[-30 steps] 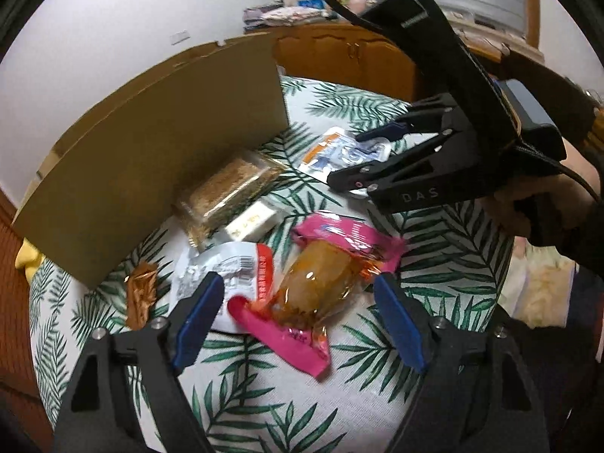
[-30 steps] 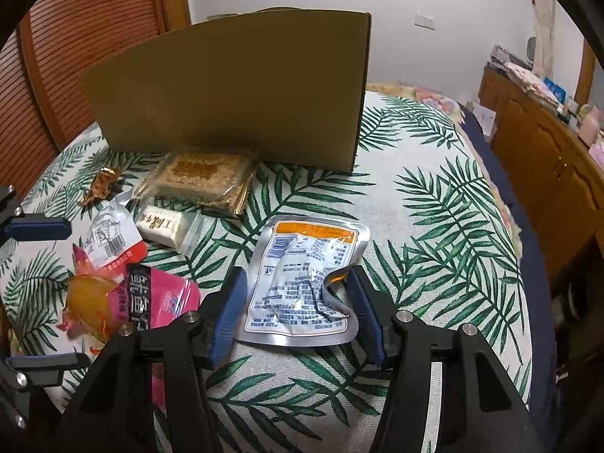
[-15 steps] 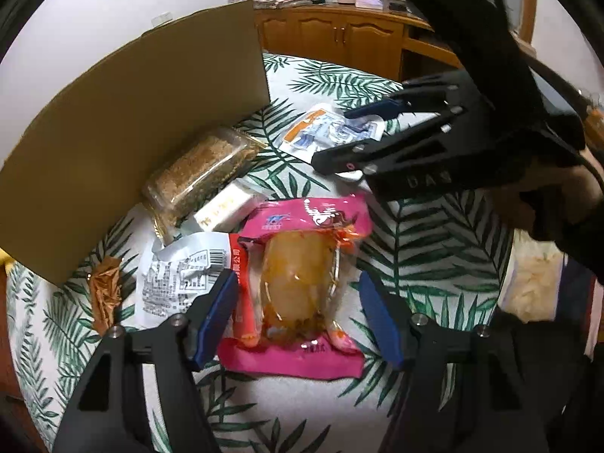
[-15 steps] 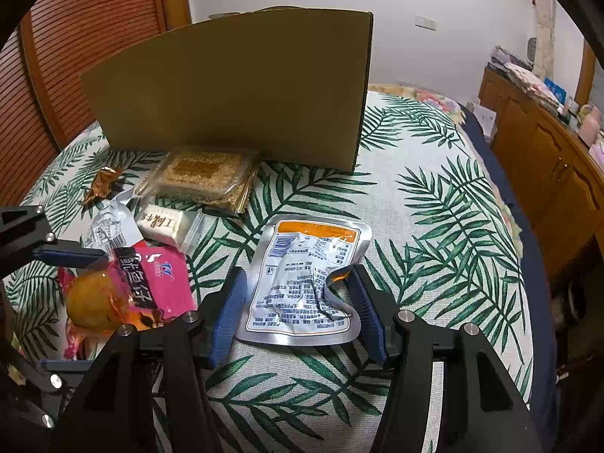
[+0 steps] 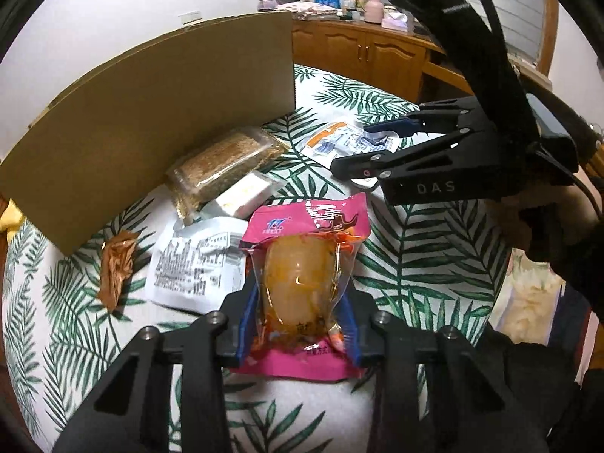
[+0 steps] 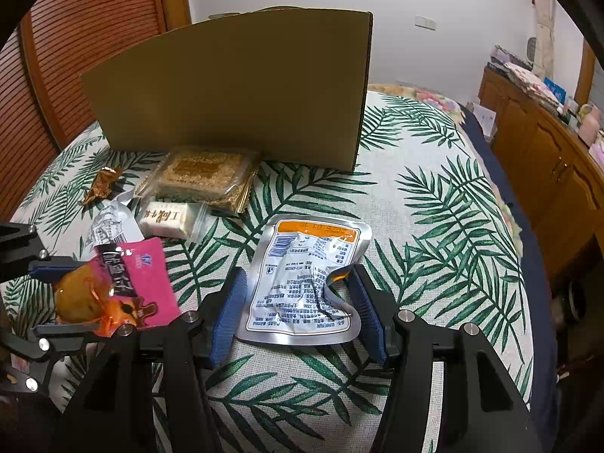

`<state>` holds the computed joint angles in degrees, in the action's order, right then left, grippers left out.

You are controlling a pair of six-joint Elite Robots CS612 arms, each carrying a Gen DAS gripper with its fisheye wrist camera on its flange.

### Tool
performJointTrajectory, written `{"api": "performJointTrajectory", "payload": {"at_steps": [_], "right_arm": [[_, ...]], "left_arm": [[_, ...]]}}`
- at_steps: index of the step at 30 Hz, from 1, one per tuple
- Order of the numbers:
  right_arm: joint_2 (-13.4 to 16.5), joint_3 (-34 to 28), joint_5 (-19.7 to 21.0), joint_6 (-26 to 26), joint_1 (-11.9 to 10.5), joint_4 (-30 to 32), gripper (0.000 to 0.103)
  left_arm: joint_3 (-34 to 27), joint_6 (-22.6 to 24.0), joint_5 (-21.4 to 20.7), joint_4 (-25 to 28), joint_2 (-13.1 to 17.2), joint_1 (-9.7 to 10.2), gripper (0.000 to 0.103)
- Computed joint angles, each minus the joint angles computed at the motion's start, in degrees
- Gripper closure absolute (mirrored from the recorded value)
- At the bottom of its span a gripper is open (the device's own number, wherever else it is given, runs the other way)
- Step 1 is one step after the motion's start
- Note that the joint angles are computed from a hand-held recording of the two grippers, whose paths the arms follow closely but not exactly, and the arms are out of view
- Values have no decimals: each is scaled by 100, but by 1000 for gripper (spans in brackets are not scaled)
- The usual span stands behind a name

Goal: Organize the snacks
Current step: 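Grasp the silver pouch with the right tool while the left tool grasps the pink egg packet, then lift the silver pouch and pink egg packet and carry both over the box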

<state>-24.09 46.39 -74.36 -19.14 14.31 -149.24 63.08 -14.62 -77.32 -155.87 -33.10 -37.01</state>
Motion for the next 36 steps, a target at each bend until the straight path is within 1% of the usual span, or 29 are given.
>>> {"api": "performJointTrajectory", "payload": {"at_steps": [3,9,12,15,20,21,22,24,27,31,32,33,35,36], "right_arm": [[-1,5,-17,-10,1,-14,45],[3,-3,-29,-11,6,-11,45],[3,-1,-57,-22,10,-21,45],[-4,19,-66,-6,17,-43,46],[-9,35,-64,-18,16,-72,49],[-11,48,-60,16,10,-109,51],[-13,53,-56,49,7,-127,58],[-17,75,0,192,-19,-203,65],[-33,82,124,208,-47,-141,68],[-79,165,117,192,-38,-239,71],[-109,232,161,178,-44,-329,72],[-130,276,197,193,-48,-380,78],[-181,373,346,307,-78,-470,80],[-193,392,356,307,-78,-474,80]], "left_arm": [[160,-149,121,-226,-67,-22,67],[598,-369,284,-778,-301,-79,67],[722,-370,429,-949,-375,-116,67],[853,-470,455,-1142,-448,-125,67],[875,-585,516,-1271,-457,-124,67],[874,-588,554,-1275,-458,-129,67],[886,-591,586,-1281,-471,-135,67],[908,-613,631,-1302,-483,-142,67],[929,-643,640,-1306,-494,-149,67],[941,-660,650,-1305,-487,-165,67],[951,-653,660,-1311,-487,-169,67],[964,-656,680,-1317,-488,-173,67],[977,-692,673,-1327,-484,-164,67],[983,-728,664,-1325,-484,-159,67]]}}
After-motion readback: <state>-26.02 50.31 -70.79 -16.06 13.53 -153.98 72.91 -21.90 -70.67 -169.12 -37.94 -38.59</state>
